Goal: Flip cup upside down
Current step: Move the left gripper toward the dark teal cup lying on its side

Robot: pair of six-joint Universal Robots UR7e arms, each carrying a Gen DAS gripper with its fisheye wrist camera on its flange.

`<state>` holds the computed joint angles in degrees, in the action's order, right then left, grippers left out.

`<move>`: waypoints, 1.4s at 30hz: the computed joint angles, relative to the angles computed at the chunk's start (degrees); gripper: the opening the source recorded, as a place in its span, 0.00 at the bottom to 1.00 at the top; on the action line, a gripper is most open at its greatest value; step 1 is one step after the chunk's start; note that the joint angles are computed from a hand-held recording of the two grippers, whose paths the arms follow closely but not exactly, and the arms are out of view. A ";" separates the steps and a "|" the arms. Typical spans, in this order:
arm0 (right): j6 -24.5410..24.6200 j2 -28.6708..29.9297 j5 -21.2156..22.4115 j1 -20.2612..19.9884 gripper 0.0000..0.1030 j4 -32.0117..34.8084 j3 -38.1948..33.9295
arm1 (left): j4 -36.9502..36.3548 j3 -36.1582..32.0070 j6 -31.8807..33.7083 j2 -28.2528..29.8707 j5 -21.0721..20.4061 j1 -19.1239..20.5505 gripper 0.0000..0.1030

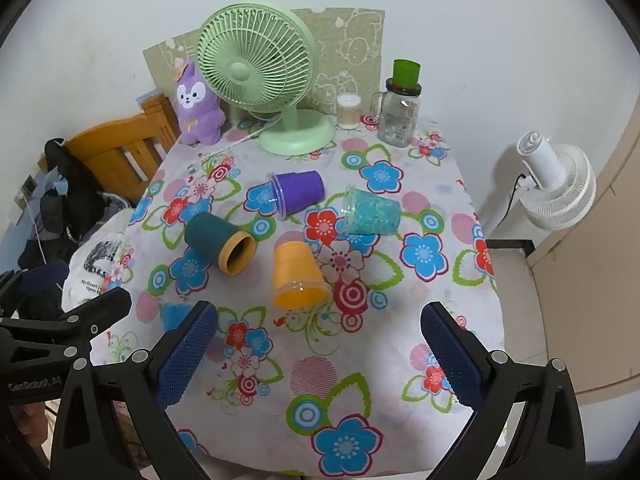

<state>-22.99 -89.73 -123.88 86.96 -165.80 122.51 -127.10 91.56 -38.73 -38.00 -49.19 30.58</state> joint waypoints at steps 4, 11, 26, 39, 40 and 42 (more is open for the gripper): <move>0.65 0.70 0.24 0.70 1.00 1.42 -0.65 | -0.58 -0.09 2.09 -0.09 -0.20 0.42 1.00; 0.44 3.78 -1.50 2.08 1.00 1.62 -3.14 | -2.35 -1.33 7.96 0.20 -0.29 2.43 1.00; -0.71 7.49 -2.63 2.55 1.00 -1.30 -5.29 | -3.87 -3.72 14.97 1.37 -3.28 5.56 1.00; -5.59 14.93 -0.18 -1.10 1.00 1.65 -13.40 | 1.06 -12.13 15.11 8.51 -3.26 9.68 1.00; -6.09 15.70 0.41 -1.50 1.00 2.18 -14.28 | 1.34 -12.89 15.18 9.24 -3.36 10.03 1.00; -7.31 16.94 1.60 -2.05 0.99 2.57 -15.60 | 2.26 -14.57 15.25 10.73 -3.56 10.78 1.00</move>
